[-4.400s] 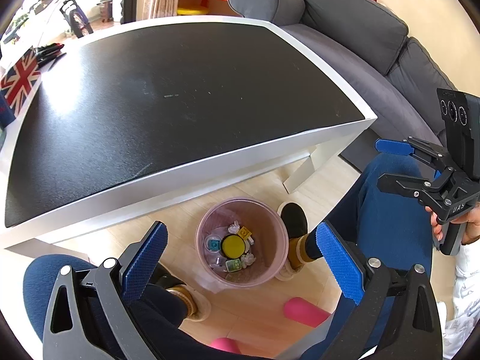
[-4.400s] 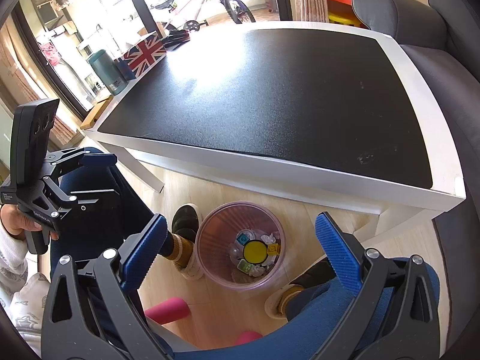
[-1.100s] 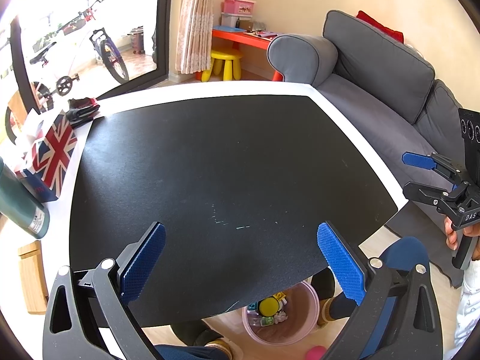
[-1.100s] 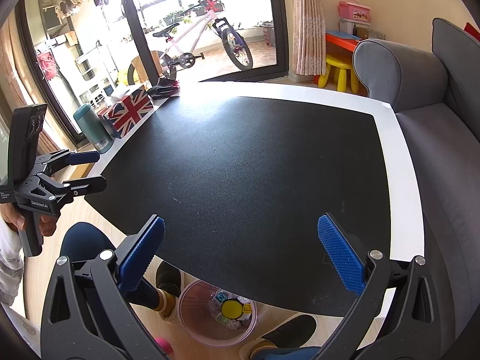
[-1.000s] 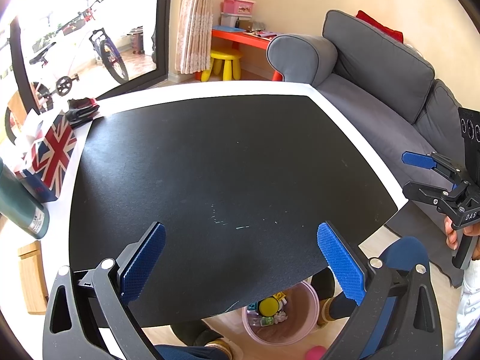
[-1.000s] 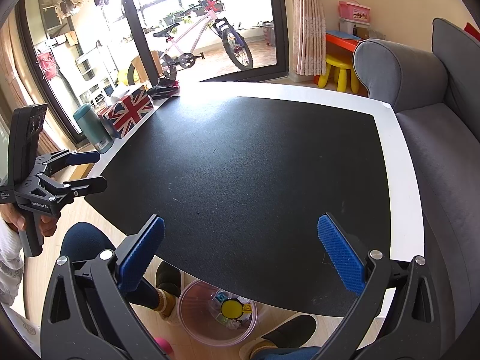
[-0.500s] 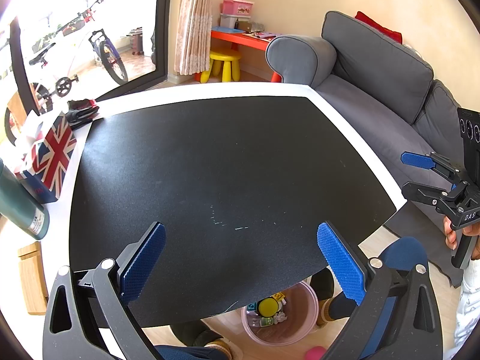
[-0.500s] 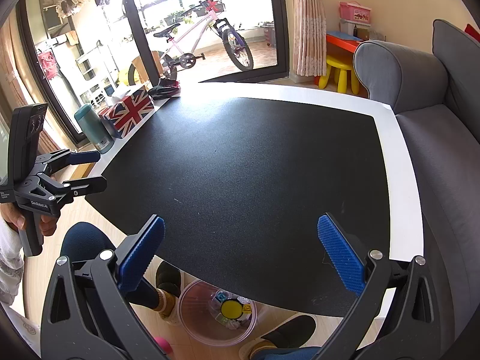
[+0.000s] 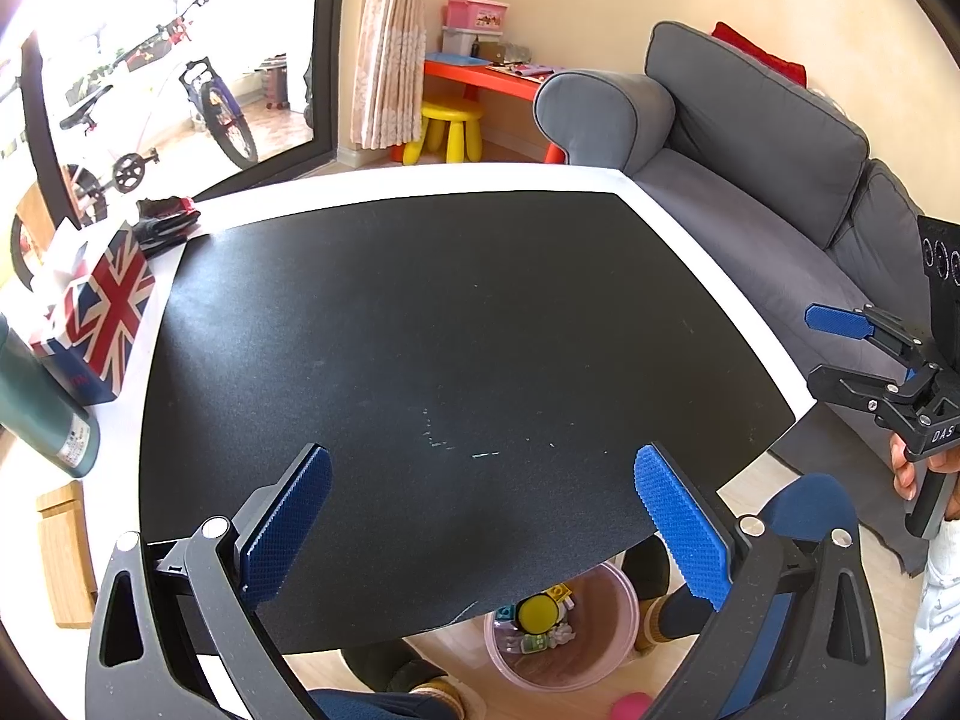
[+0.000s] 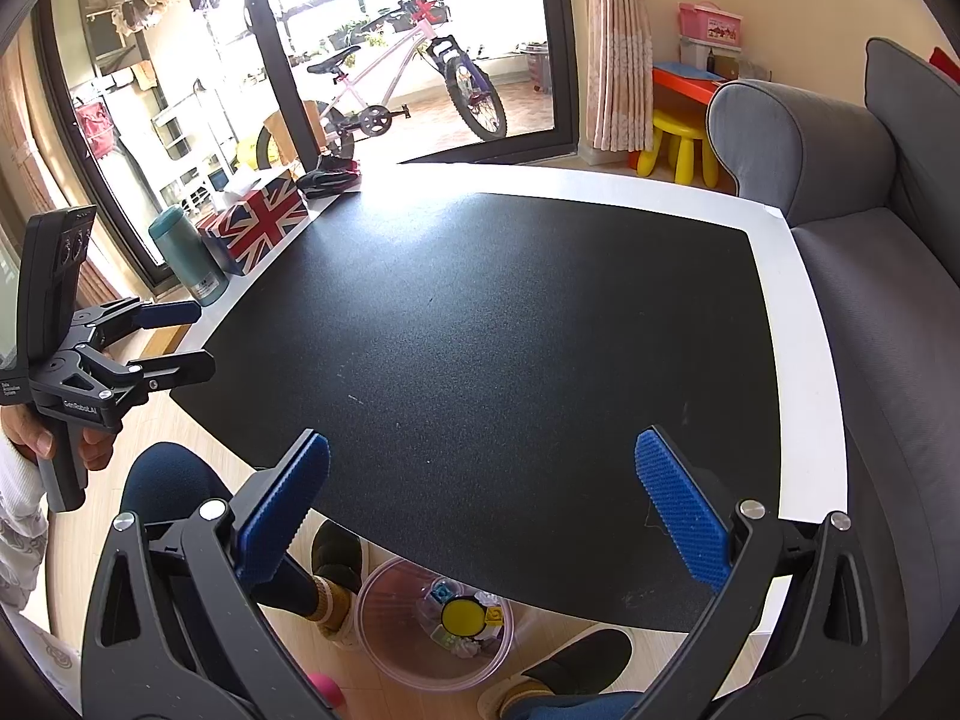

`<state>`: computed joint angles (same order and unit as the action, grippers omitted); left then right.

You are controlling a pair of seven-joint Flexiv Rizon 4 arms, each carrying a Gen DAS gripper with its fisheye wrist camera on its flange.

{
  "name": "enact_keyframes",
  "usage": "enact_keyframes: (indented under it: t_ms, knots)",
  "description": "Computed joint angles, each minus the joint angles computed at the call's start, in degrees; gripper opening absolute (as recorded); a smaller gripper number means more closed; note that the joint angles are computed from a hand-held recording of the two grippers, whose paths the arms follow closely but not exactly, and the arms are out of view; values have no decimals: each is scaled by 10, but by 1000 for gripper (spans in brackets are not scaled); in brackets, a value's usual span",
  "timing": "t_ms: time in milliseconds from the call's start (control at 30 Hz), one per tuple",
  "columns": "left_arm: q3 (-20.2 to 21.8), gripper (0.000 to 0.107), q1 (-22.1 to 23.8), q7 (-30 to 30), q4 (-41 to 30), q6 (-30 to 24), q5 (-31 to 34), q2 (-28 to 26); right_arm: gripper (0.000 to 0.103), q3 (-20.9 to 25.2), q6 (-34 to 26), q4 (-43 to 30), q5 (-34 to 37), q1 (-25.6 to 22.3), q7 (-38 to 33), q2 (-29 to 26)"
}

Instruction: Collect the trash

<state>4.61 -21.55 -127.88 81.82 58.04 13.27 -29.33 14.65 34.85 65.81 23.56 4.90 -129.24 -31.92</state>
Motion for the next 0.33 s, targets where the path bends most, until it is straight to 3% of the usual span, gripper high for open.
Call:
enact_keyframes:
  t_ms: [333]
  knots:
    - [1, 97, -2, -5, -3, 5, 5, -2, 100, 0, 0, 1, 1, 0, -2, 1]
